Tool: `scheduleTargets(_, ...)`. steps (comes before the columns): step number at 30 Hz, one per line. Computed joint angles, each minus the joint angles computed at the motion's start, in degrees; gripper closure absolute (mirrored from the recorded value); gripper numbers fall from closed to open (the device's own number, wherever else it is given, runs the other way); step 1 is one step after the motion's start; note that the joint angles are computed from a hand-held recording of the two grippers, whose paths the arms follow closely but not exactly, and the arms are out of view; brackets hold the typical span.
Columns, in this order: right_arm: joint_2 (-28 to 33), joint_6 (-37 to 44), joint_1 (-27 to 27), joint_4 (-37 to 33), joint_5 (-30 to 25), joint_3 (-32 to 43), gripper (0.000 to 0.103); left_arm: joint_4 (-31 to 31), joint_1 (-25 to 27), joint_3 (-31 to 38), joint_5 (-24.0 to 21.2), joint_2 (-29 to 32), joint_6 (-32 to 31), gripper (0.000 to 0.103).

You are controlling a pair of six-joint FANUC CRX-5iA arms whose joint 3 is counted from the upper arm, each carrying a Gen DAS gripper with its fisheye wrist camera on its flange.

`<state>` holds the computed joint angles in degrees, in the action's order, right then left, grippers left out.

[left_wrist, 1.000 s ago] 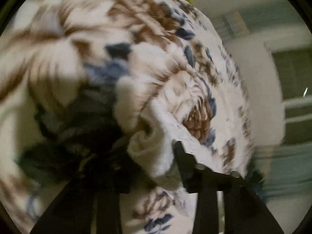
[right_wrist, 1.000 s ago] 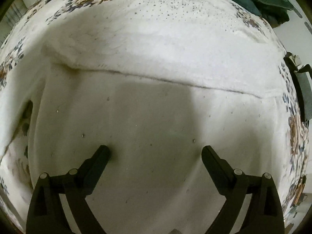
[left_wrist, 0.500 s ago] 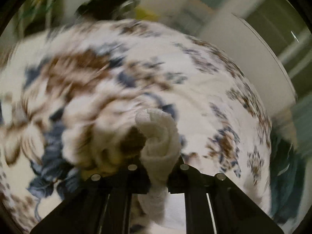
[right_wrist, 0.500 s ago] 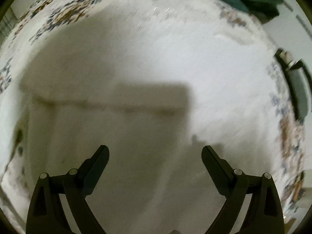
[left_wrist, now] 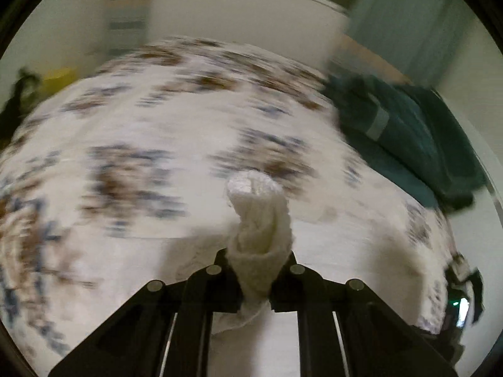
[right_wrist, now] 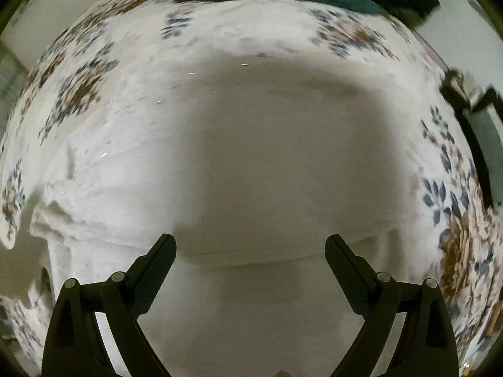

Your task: Fold small clothes

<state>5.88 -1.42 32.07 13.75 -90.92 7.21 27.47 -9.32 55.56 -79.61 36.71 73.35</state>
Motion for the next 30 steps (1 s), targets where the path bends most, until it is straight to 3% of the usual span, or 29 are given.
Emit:
scheduleTargets(5, -12.1, -6.2, -0.9, -1.9, 0.2, -12.1, 0.006, 1.5, -12.7, 1.1, -2.4, 2.7, 0.4, 0.094)
scheduleTargets(8, -19.5, -9.8, -0.8, -3.2, -1.2, -18.4, 0.006, 2.3, -19.6, 5.5, -7.5, 6.6, 0.7, 0.094)
scheduleTargets(14, -34.1, -13.9, 0.8, -3.6, -4.0, -28.6, 0.006, -5.0, -27.8, 9.3, -13.7, 9.7, 1.2, 0.089)
scheduleTargets(17, -39.3, -12.7, 1.1, -3.8, -4.2, -30.5, 0.006, -10.4, -28.3, 0.2, -7.8, 3.1, -1.2, 0.085)
scheduleTargets(20, -43.1, -10.3, 0.5, -4.6, -2.9, -30.9, 0.012, -15.5, -26.3, -11.8, -1.1, -6.0, -2.1, 0.070)
scheduleTargets(22, -44.0, -7.1, -1.4, -5.8, 0.1, -30.1, 0.053, -21.1, -24.0, -19.6, 1.7, -12.0, -2.5, 0.016)
scheduleTargets(23, -44.3, -4.9, -3.4, -7.3, 2.5, -29.7, 0.054, -23.9, -23.2, -22.6, 2.6, -14.4, -2.3, 0.009)
scheduleTargets(26, -43.7, 1.0, -8.3, -9.8, 10.0, -28.8, 0.054, -32.5, -20.6, -31.1, 3.6, -20.2, -1.6, 0.008)
scheduleTargets(28, -41.4, 6.3, -13.1, -13.5, 15.9, -27.5, 0.046, -38.0, -19.1, -34.9, 2.5, -22.1, -0.4, 0.008)
scheduleTargets(30, -38.1, 9.7, -15.7, -16.1, 19.5, -25.7, 0.036, -37.0, -16.4, -38.0, 1.6, -22.8, 0.3, 0.007)
